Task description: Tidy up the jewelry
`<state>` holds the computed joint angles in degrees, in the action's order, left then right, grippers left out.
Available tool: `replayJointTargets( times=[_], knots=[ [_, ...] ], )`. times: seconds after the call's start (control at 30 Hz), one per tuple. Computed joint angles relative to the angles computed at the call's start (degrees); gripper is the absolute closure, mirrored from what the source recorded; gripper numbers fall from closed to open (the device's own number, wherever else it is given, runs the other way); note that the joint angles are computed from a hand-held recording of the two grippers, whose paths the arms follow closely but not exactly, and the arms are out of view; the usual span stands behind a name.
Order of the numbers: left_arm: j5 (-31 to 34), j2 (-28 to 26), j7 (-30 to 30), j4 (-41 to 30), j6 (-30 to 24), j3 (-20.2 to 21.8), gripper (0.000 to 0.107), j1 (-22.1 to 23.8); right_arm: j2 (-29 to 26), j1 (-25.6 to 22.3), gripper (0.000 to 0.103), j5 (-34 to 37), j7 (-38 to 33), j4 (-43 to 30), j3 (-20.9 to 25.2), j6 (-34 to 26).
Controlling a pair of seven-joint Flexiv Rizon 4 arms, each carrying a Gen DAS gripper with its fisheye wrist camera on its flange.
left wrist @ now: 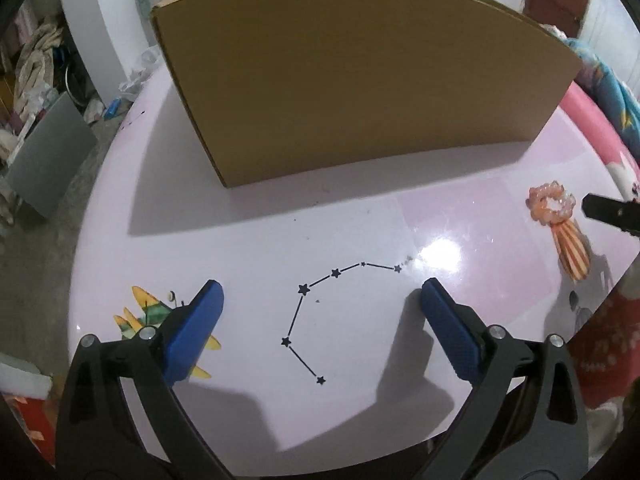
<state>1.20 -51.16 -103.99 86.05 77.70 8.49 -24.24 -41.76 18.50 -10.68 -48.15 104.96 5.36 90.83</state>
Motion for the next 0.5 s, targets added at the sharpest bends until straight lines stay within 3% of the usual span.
replayJointTargets(
  times=[0.17,0.37,0.5],
  knots=[
    [0.48,0.05,-0.61,1.42,2.62,0.65,0.011,-0.55,-0.32,3.93,0.081,-1.59,1.16,-0.71,-4.48,-1.88],
    [-0.20,0.44,0.49,2.10,2.54,0.14,0.011,-0.09,-0.91,5.55,0.094,-3.45,1.22,-1.32,-6.20,-2.42],
    [-0.39,0.14,0.16,1.20,2.08,0.71,0.011,-0.60,-1.15,5.85,0.097,-4.62,0.43,-1.89,-5.95,-2.92]
  ],
)
